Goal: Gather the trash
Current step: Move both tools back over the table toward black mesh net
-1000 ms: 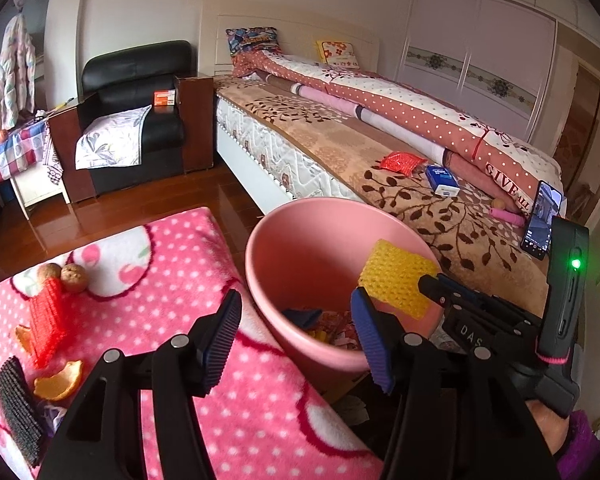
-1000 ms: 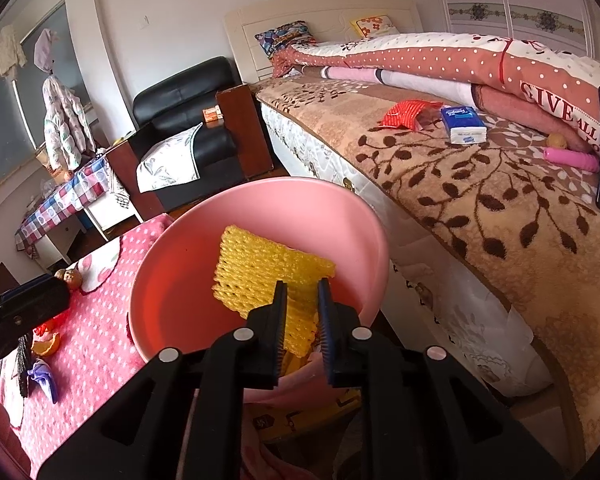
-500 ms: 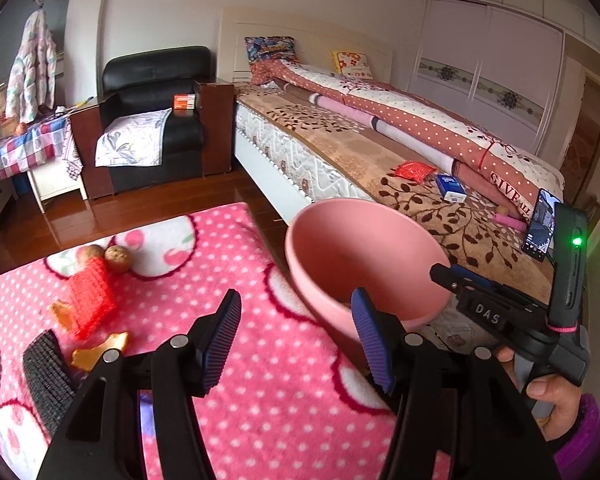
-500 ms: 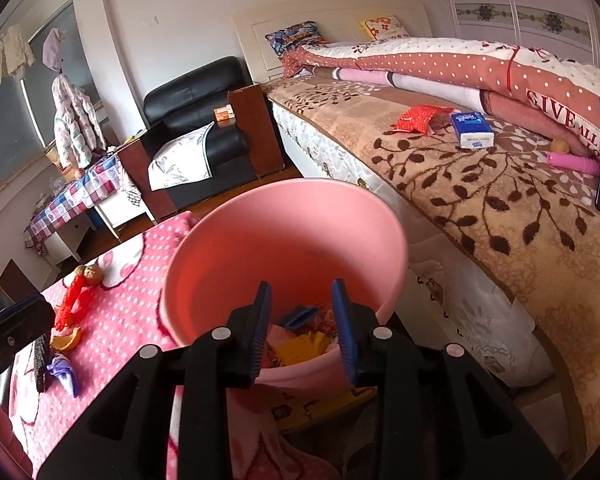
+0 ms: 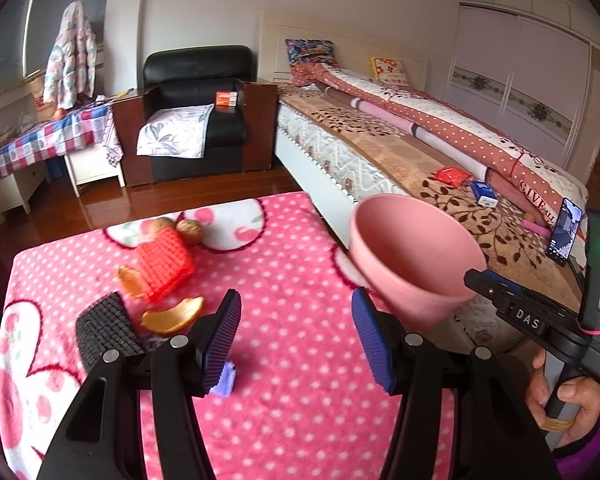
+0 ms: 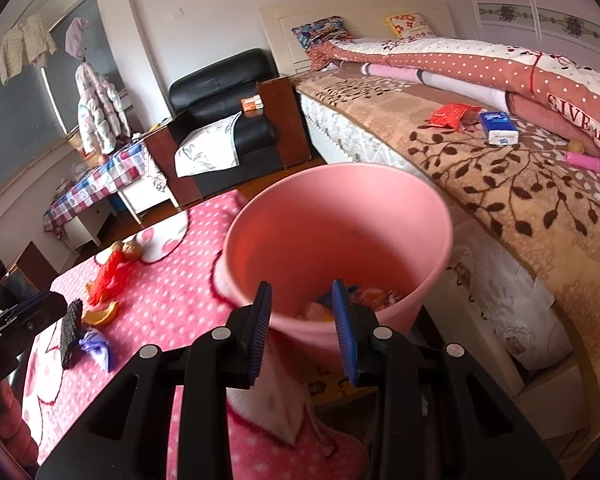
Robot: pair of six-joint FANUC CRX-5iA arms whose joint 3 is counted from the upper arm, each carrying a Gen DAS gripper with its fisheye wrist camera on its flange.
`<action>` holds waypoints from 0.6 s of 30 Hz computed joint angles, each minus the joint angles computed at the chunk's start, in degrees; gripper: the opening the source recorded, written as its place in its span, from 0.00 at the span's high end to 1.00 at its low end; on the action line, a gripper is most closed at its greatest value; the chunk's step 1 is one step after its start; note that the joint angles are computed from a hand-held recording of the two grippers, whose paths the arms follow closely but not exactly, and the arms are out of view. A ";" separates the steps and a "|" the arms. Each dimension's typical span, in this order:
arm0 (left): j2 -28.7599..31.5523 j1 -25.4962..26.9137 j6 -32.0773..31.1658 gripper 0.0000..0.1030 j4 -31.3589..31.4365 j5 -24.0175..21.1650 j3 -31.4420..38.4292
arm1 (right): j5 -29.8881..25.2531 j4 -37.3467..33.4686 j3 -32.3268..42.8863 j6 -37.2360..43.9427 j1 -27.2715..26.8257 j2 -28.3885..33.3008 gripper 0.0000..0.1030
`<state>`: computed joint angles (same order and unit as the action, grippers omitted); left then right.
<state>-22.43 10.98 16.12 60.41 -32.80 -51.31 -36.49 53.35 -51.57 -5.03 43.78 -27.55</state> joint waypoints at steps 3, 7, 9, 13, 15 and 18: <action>-0.83 1.63 -0.13 0.45 -0.52 -0.45 -0.64 | -0.23 0.20 -0.35 -1.16 1.52 -0.25 0.69; -2.37 3.63 -0.53 0.45 -1.05 0.15 -1.84 | -0.07 1.14 -0.91 -3.00 3.07 -0.63 0.69; -3.18 4.99 -0.89 0.45 -1.40 0.27 -2.51 | 0.32 2.12 -1.27 -4.27 3.66 -0.81 0.69; -3.94 7.91 -1.33 0.45 -1.88 0.05 -3.36 | 1.15 1.99 -1.33 -4.39 4.37 -0.77 0.69; -4.24 9.26 -1.44 0.45 -1.88 0.19 -3.86 | 1.28 2.11 -1.19 -4.46 4.83 -0.44 0.69; -4.50 10.96 -1.22 0.45 -2.16 1.05 -4.48 | 1.71 2.10 -1.10 -4.48 5.29 -0.18 0.69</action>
